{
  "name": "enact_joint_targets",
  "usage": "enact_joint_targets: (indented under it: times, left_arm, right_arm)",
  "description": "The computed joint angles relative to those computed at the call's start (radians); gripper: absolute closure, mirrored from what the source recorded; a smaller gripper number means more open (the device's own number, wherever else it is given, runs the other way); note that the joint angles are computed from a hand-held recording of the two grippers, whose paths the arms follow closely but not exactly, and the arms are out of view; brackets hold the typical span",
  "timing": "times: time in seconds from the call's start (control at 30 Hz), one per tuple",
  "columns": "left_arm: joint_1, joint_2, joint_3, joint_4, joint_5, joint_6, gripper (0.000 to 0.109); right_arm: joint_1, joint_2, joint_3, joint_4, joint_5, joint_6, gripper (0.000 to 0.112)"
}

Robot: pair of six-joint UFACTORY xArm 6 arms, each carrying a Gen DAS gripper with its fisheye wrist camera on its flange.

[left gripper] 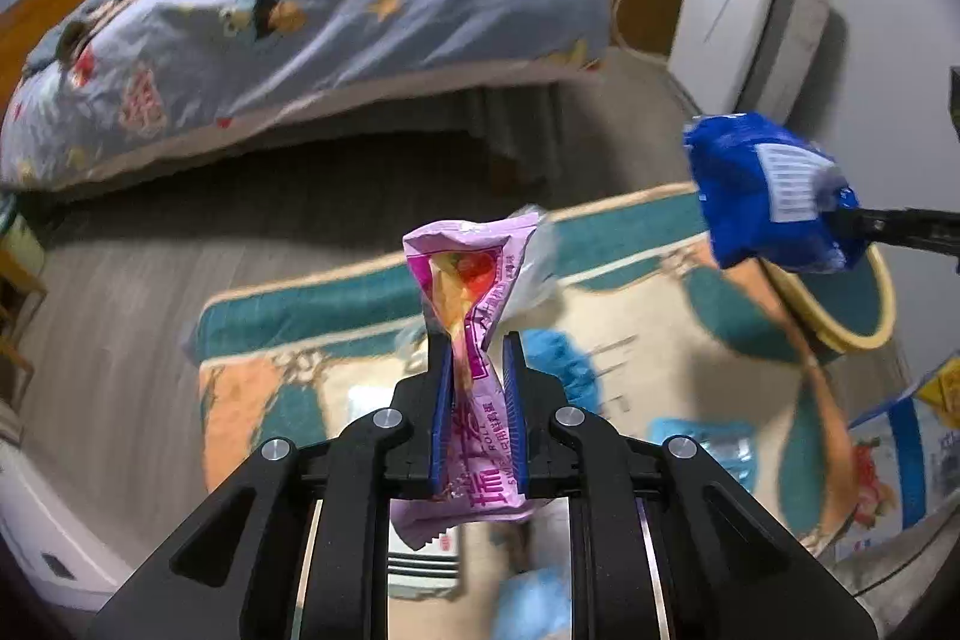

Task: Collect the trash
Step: 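Grasp the blue wipes packet with the right gripper while the left grasps the pink wrapper, then lower the blue packet and pink wrapper into the bin and open both grippers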

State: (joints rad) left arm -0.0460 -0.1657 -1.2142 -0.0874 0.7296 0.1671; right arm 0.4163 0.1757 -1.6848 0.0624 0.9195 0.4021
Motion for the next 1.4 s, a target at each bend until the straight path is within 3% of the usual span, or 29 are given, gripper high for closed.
enact_joint_targets:
  times: [0.33,0.6,0.93,1.4]
  left_arm:
    - [-0.099,-0.031,-0.052,-0.007,0.011,-0.064,0.091]
    - [-0.197,0.013,-0.138,0.001,0.036,-0.087,0.091]
    - [-0.314,0.158,-0.299,-0.027,0.083,-0.049,0.091]
    - [-0.447,0.436,-0.547,-0.020,0.149,-0.019,0.091]
  right_arm:
    - [-0.054,-0.093,0.070,-0.056,-0.050,0.048,0.092]
    - [-0.143,-0.127,0.109,-0.044,-0.034,0.046,0.092]
    - [-0.261,-0.176,0.189,-0.077,-0.005,0.058,0.092]
    - [-0.332,-0.139,0.238,-0.110,0.080,0.157,0.092]
